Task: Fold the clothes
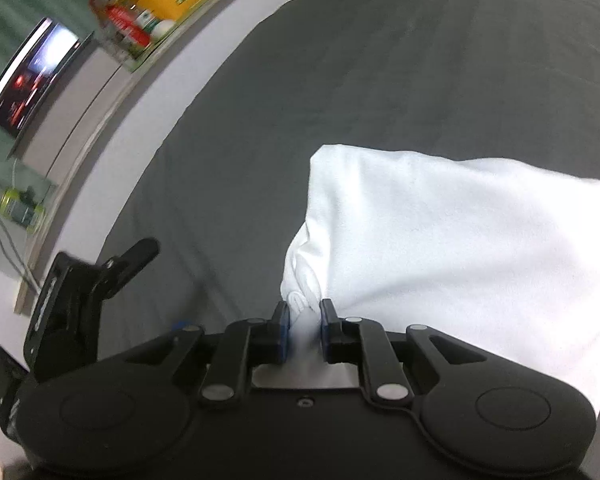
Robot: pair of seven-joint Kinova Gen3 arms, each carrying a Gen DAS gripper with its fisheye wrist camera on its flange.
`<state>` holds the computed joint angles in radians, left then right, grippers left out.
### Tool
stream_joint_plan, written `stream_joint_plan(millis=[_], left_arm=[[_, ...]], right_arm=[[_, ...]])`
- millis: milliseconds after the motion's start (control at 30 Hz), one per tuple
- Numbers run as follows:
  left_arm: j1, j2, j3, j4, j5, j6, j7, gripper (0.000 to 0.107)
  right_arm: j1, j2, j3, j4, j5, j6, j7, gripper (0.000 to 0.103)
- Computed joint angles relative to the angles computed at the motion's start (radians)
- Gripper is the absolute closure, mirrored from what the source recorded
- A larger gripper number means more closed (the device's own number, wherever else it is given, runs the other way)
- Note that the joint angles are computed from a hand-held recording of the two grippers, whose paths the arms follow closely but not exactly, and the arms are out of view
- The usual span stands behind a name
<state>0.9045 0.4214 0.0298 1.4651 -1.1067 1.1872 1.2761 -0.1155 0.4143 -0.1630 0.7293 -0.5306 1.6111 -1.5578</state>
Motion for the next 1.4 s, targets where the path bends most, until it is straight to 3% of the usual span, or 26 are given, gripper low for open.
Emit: stream_joint_plan(millis=[167, 233, 267, 300, 367, 467, 533, 600, 700, 833, 900, 967, 1033, 1133, 1200, 1300, 1400], left_arm=[[-0.005, -0.003, 0.002, -0.001, 0.002, -0.007, -0.02, 0.007], [-0.007, -0.006, 0.002, 0.002, 0.001, -0.013, -0.026, 0.007], [-0.007, -0.008, 0.002, 0.004, -0.001, -0.016, -0.027, 0.007], [-0.007, -0.009, 0.002, 0.007, -0.003, -0.017, -0.026, 0.007], [-0.005, -0.012, 0.001, 0.015, -0.009, -0.022, -0.012, 0.007], [-0.006, -0.018, 0.002, 0.03, -0.03, -0.038, 0.013, 0.007], [-0.007, -0.021, 0.0, 0.039, -0.06, -0.07, 0.005, 0.007], [0.019, -0.027, -0.046, 0.06, -0.093, -0.133, 0.003, 0.007], [0.014, -0.034, -0.061, 0.083, -0.215, -0.255, -0.025, 0.007], [-0.149, -0.047, 0.105, 0.096, -0.377, -0.418, -0.112, 0.007], [-0.242, -0.046, 0.197, 0.087, -0.41, -0.499, -0.193, 0.007], [-0.313, -0.039, 0.257, 0.074, -0.377, -0.568, -0.274, 0.007], [-0.386, -0.015, 0.348, 0.048, -0.329, -0.577, -0.356, 0.007], [-0.474, 0.026, 0.487, -0.003, -0.207, -0.497, -0.478, 0.007], [-0.503, 0.043, 0.536, -0.036, -0.126, -0.452, -0.559, 0.007], [-0.472, 0.032, 0.47, -0.042, -0.029, -0.479, -0.604, 0.007], [-0.388, 0.009, 0.331, -0.027, 0.037, -0.54, -0.606, 0.007]], right_arm=[[-0.027, 0.005, -0.035, 0.083, 0.077, -0.089, 0.031, 0.086], [-0.01, -0.002, -0.055, 0.14, 0.079, -0.136, 0.025, 0.077], [0.005, -0.001, -0.063, 0.161, 0.056, -0.156, 0.02, 0.067], [0.027, 0.013, -0.081, 0.163, 0.017, -0.17, 0.009, 0.05], [0.106, 0.008, -0.138, 0.207, -0.064, -0.215, 0.036, 0.034], [0.214, -0.031, -0.185, 0.291, -0.175, -0.307, 0.137, 0.034], [0.206, -0.067, -0.126, 0.326, -0.188, -0.379, 0.185, 0.034], [0.159, -0.097, -0.034, 0.347, -0.175, -0.449, 0.202, 0.034], [0.041, -0.103, 0.088, 0.347, -0.084, -0.556, 0.153, 0.035], [-0.071, -0.077, 0.219, 0.308, 0.01, -0.568, 0.023, 0.037], [-0.106, -0.058, 0.231, 0.304, 0.021, -0.61, -0.012, 0.038], [-0.069, -0.062, 0.185, 0.355, -0.032, -0.674, 0.015, 0.038], [0.024, -0.093, 0.11, 0.436, -0.113, -0.709, 0.065, 0.038], [0.163, -0.106, 0.003, 0.508, -0.235, -0.704, 0.185, 0.042], [0.255, -0.095, -0.071, 0.524, -0.316, -0.67, 0.266, 0.042], [0.309, -0.05, -0.158, 0.492, -0.34, -0.651, 0.335, 0.042], [0.239, -0.018, -0.137, 0.422, -0.234, -0.652, 0.269, 0.042]])
